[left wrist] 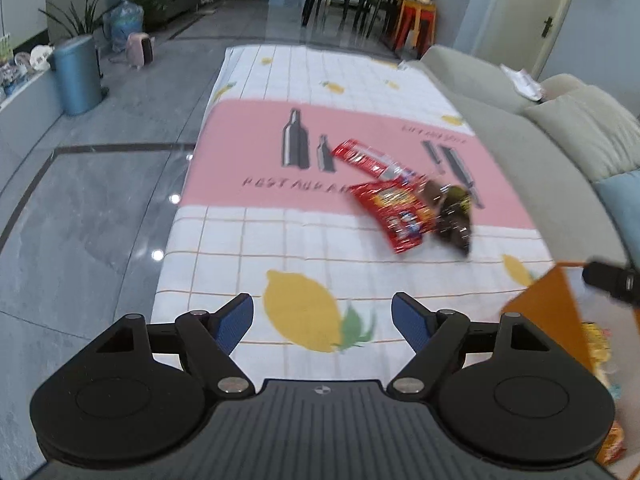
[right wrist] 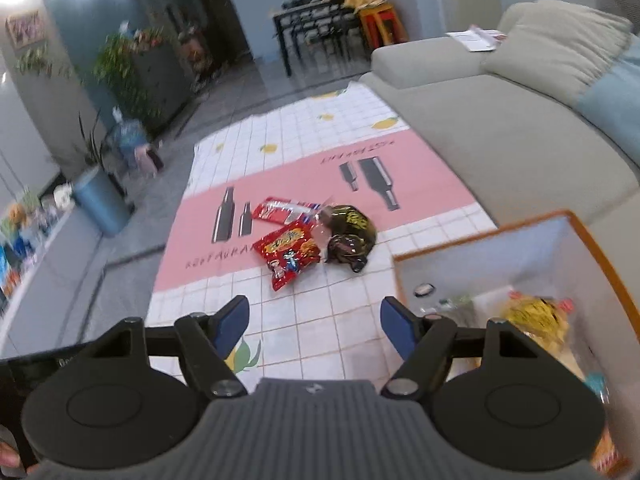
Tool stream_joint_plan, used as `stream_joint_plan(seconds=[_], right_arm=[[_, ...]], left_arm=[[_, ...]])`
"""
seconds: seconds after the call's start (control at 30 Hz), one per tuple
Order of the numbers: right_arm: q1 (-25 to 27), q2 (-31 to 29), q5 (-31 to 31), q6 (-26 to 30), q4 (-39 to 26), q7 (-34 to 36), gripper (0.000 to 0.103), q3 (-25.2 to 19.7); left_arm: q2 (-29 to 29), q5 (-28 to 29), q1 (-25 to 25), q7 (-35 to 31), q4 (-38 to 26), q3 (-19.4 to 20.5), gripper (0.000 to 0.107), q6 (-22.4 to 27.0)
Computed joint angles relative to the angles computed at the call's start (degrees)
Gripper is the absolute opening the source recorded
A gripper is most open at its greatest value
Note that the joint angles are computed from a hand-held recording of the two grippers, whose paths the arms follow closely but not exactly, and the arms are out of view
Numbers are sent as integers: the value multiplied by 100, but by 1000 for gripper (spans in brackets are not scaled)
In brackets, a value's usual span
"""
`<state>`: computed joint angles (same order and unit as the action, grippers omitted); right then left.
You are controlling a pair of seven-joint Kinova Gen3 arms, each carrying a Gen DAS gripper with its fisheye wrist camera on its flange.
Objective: Organize snacks
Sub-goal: 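Move both grippers back toward the remaining snacks on the table, then grasp the red chip bag with the right gripper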
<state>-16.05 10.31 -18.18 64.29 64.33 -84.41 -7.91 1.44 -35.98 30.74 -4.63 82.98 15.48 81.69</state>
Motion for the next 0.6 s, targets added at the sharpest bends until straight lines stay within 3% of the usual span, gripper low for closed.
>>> stream_joint_plan(seconds=[0.17, 0.27, 0.47, 0.6], right_arm=[[-806, 601, 983, -502, -359, -316, 73, -66], [-1134, 1192, 1339, -488, -852, -132, 74, -112], [-1605, 2602, 1611, 235, -2431, 793, 76, -92], [-2078, 3396, 1951, 777, -3493, 787, 76, 384]], left_arm=[[23, 483, -472, -425, 269, -334, 91, -276], [56, 915, -788, -668, 339, -524, 89, -492], [-19, 1289, -1099, -1038, 560, -609, 89, -944], [0, 1624, -1345, -1295, 654, -698, 89, -1185]])
